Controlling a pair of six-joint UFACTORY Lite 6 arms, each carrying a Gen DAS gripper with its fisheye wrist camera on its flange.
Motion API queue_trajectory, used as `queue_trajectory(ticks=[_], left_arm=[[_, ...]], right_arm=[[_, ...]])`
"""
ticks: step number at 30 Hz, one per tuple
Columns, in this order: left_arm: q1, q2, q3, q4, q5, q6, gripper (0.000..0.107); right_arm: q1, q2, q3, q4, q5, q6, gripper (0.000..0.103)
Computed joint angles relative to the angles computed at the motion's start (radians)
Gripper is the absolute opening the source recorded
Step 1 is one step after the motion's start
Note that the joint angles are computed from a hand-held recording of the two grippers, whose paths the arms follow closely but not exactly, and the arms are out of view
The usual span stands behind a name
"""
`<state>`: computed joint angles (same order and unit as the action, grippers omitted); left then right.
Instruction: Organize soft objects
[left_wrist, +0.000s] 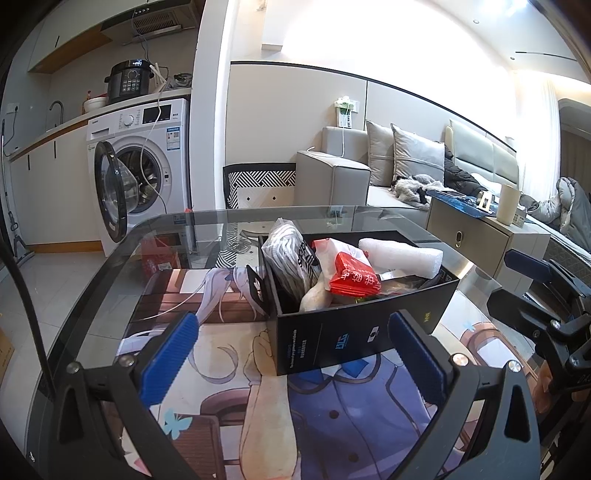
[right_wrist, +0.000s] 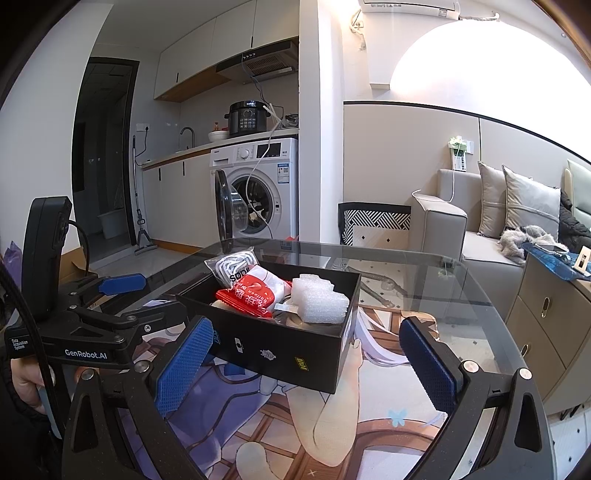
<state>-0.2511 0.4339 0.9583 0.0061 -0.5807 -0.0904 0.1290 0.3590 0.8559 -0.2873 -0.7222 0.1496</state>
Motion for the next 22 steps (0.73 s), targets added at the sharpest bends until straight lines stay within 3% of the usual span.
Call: queue_trajectory(ticks=[22], left_arm=[[-0.006,-0.037,-0.022,-0.040,-0.009,0.040,0.103]], right_arm=[[0.001,-0.001,0.000,0.000,0.006,0.000,0.103]])
